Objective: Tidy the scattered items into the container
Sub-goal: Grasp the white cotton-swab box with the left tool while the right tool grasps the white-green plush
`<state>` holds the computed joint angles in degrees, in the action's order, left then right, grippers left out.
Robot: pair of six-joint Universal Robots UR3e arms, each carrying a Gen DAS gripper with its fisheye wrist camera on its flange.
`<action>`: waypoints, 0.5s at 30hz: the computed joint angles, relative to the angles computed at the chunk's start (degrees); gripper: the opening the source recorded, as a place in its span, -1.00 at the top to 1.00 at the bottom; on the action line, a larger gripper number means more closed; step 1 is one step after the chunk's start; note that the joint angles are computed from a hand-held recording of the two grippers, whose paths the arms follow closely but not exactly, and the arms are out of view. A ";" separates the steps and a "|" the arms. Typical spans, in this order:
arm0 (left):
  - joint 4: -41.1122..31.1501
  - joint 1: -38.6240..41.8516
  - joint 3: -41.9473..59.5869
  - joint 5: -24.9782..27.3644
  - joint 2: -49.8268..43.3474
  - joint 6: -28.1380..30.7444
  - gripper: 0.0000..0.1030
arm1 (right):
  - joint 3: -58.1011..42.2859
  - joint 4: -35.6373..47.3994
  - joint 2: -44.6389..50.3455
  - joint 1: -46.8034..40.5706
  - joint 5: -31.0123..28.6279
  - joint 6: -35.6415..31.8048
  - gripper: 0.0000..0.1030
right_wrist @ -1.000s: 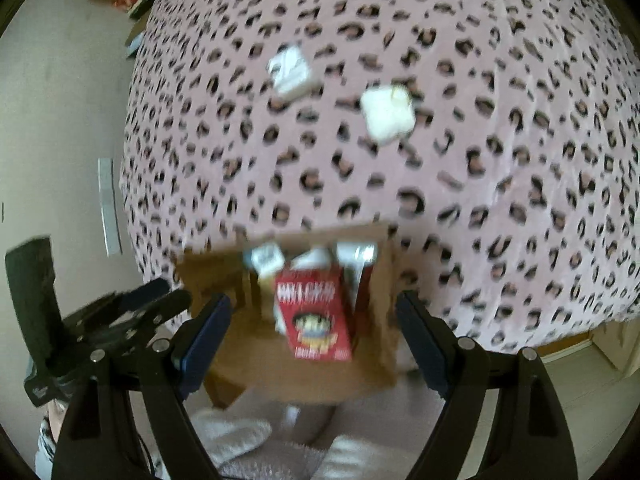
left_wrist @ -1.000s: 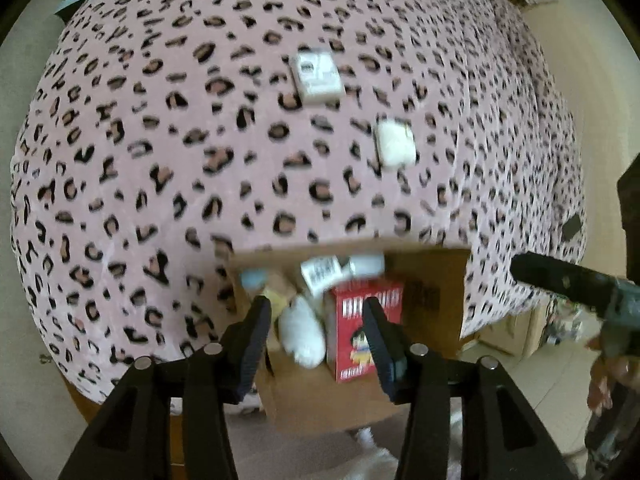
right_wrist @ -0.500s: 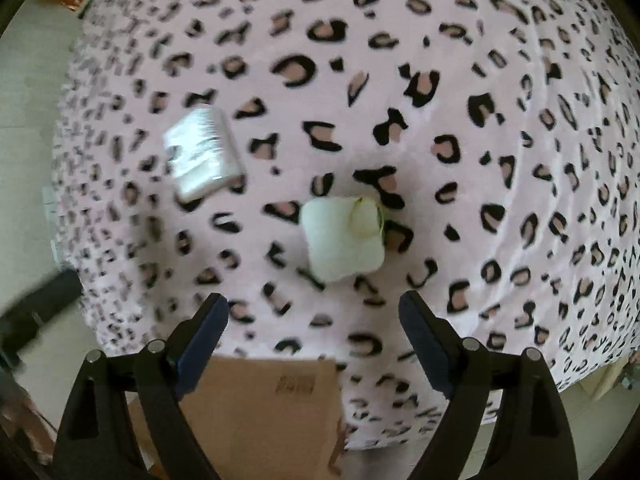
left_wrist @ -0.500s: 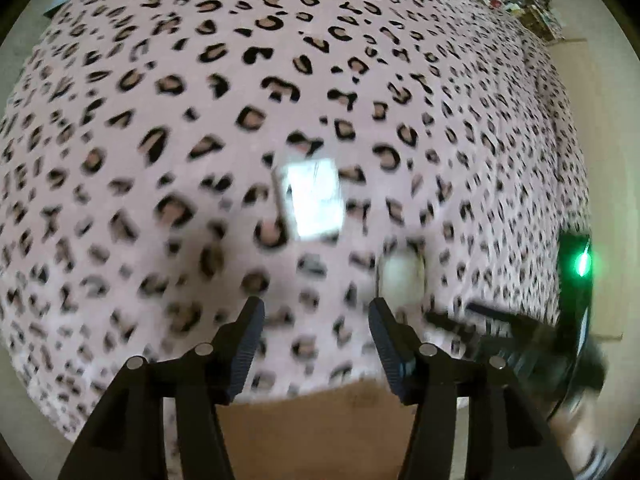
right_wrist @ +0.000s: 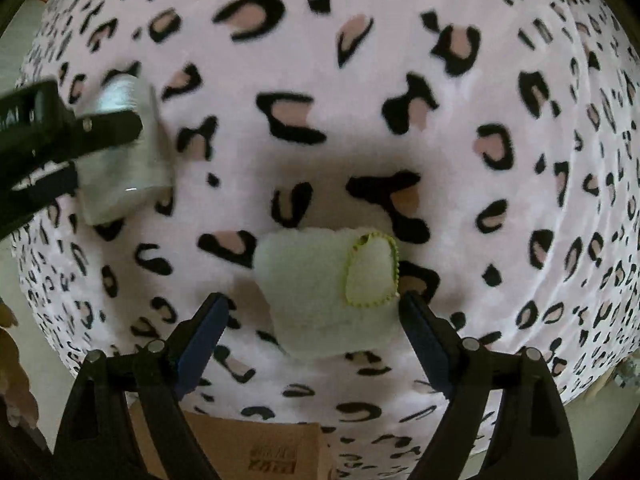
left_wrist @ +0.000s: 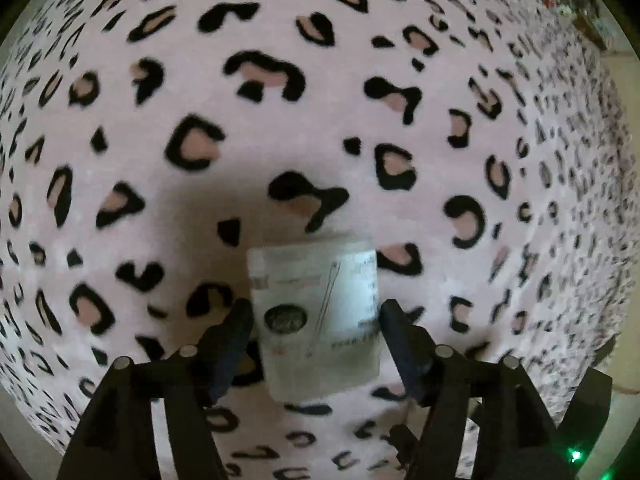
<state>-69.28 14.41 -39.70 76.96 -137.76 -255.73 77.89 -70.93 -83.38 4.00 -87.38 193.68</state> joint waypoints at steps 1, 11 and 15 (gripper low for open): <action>-1.16 0.11 1.57 -0.16 -1.14 0.94 -0.34 | 3.74 -1.02 -2.11 0.70 -0.10 0.88 -0.72; 0.74 0.59 -3.55 -0.71 -0.07 8.13 -0.31 | 26.08 -2.94 -23.26 5.98 0.96 6.21 -0.16; 2.00 0.02 -9.11 -0.42 3.82 9.41 -0.30 | 30.03 1.07 -32.62 8.73 3.48 9.73 -0.11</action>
<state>-67.28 14.43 -48.81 76.53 -133.94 -246.32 107.92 -69.86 -116.01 12.72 -83.89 203.41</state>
